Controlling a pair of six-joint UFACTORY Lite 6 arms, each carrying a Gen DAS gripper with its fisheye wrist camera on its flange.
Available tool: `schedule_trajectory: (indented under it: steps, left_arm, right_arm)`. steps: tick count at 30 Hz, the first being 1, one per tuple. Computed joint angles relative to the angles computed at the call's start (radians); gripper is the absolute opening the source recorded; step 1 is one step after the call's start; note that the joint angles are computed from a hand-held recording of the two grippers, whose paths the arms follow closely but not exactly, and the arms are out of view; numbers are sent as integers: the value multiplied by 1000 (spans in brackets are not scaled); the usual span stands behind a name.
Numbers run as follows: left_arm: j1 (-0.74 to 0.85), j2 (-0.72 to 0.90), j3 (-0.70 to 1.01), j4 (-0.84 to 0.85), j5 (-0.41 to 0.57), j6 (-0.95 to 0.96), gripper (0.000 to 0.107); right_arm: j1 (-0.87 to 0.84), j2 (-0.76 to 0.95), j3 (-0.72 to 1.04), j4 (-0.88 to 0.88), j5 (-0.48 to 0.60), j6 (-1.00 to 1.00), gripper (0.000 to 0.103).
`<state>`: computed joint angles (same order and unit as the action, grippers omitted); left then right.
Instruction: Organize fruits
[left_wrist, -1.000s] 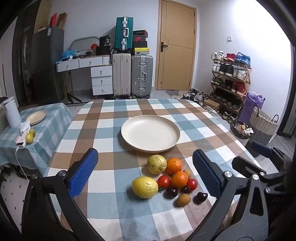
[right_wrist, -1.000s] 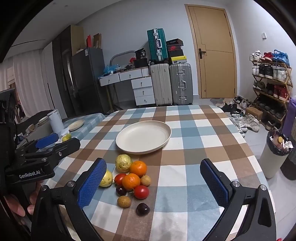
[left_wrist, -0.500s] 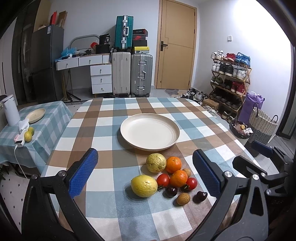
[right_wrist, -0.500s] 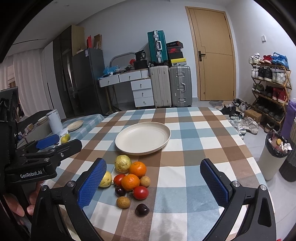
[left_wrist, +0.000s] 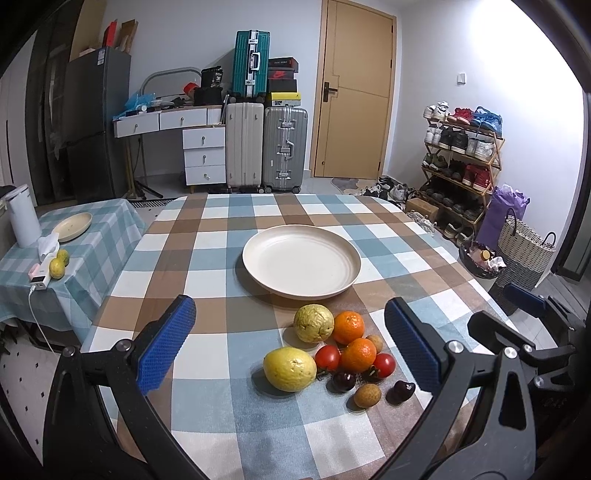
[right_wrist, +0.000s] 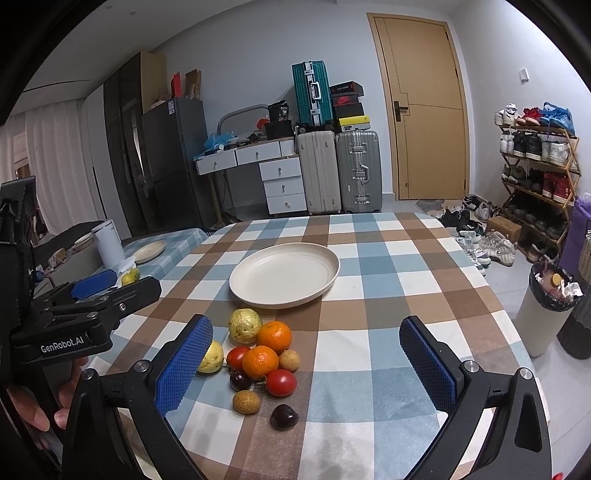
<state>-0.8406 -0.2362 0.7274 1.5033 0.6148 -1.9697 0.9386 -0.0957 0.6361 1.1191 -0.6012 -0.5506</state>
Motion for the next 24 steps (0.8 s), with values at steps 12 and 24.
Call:
schedule_trajectory:
  steps: [12, 24]
  left_arm:
    - [-4, 6, -13, 12, 44, -32, 102]
    - [-13, 13, 0, 15, 34, -35, 102]
  right_arm:
    - [0, 1, -5, -21, 6, 20, 103]
    - [23, 10, 4, -9, -10, 1, 103]
